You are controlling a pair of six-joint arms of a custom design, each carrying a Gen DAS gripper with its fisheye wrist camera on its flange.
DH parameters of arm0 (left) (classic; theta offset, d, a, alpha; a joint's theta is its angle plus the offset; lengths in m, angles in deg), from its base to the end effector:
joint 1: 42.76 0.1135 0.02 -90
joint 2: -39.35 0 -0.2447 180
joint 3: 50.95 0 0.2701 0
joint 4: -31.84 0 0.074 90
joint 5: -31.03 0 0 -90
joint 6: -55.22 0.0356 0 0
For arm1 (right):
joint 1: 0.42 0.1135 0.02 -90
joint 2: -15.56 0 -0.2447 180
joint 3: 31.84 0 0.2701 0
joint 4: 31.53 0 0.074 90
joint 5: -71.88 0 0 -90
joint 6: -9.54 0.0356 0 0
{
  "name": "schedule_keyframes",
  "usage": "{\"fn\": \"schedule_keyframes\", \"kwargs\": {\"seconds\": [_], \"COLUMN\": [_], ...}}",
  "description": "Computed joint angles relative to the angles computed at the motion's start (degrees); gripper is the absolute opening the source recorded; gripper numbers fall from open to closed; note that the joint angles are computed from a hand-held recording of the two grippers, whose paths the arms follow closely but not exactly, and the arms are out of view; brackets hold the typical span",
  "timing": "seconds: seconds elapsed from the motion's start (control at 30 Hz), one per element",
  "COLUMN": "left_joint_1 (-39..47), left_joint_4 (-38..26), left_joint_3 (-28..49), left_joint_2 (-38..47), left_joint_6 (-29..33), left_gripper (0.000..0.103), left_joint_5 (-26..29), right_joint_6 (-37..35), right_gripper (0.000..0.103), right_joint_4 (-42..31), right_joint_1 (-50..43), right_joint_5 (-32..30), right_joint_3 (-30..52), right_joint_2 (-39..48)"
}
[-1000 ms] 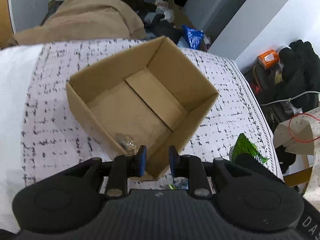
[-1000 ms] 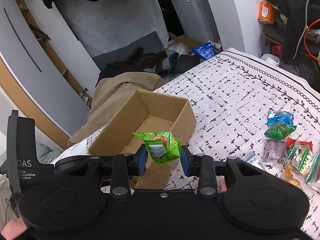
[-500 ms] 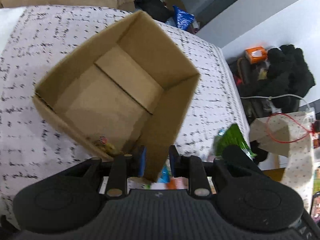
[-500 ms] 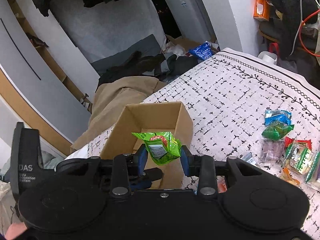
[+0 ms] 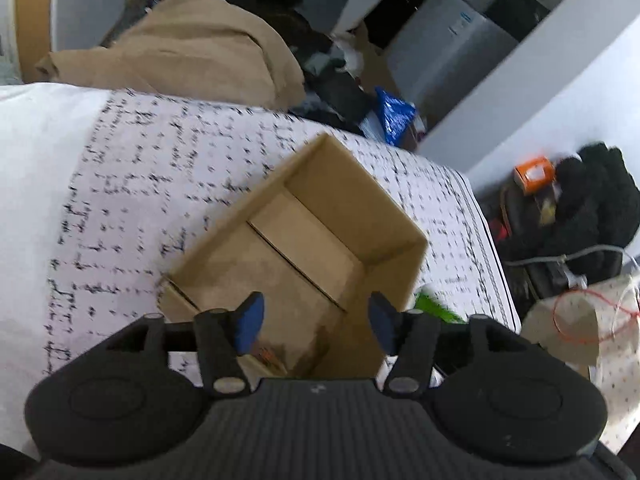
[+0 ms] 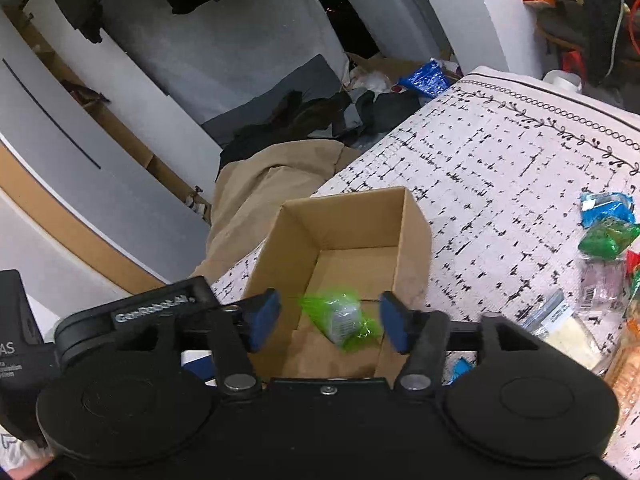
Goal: Organize snacks
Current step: 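Carry the green chip bag with the right gripper into the box and release, then move the right gripper back over the purple bar in the pile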
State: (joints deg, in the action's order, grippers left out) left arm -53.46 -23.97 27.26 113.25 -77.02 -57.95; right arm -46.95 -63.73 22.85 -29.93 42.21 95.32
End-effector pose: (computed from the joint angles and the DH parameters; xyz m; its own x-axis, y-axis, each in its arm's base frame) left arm 0.2845 -0.0544 0.2831 -0.7014 -0.5515 -0.4515 -0.3715 0.8235 -0.4288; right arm 0.3013 0.1375 0.2606 -0.7660 0.2588 -0.5884 -0.1345 0.8306 0.5404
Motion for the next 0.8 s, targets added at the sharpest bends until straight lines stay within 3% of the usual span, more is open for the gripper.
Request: {"fn": "schedule_keyframes", "kwargs": {"seconds": [0.07, 0.27, 0.47, 0.8], "left_joint_1": [0.72, 0.14, -3.94, -9.38], "left_joint_4": [0.08, -0.84, -2.87, -3.09], "left_joint_3": [-0.12, 0.62, 2.34, 3.76], "left_joint_2": [-0.26, 0.92, 2.59, 3.34], "left_joint_6": [0.25, 0.61, 2.99, 4.84], "left_gripper": [0.068, 0.074, 0.084, 0.103], "left_joint_5": [0.09, -0.26, -5.86, -9.52], "right_joint_6": [-0.72, -2.93, -6.82, -10.65], "right_gripper": [0.069, 0.077, 0.088, 0.103], "right_joint_4": [-0.21, -3.02, -7.21, -11.39], "right_joint_1": [-0.42, -3.65, -8.00, -15.81], "right_joint_5": [0.45, 0.65, 0.54, -0.90], "right_joint_3": [-0.80, -3.77, -6.51, -11.82], "right_joint_2": [-0.97, -5.56, -10.76, -19.34]}}
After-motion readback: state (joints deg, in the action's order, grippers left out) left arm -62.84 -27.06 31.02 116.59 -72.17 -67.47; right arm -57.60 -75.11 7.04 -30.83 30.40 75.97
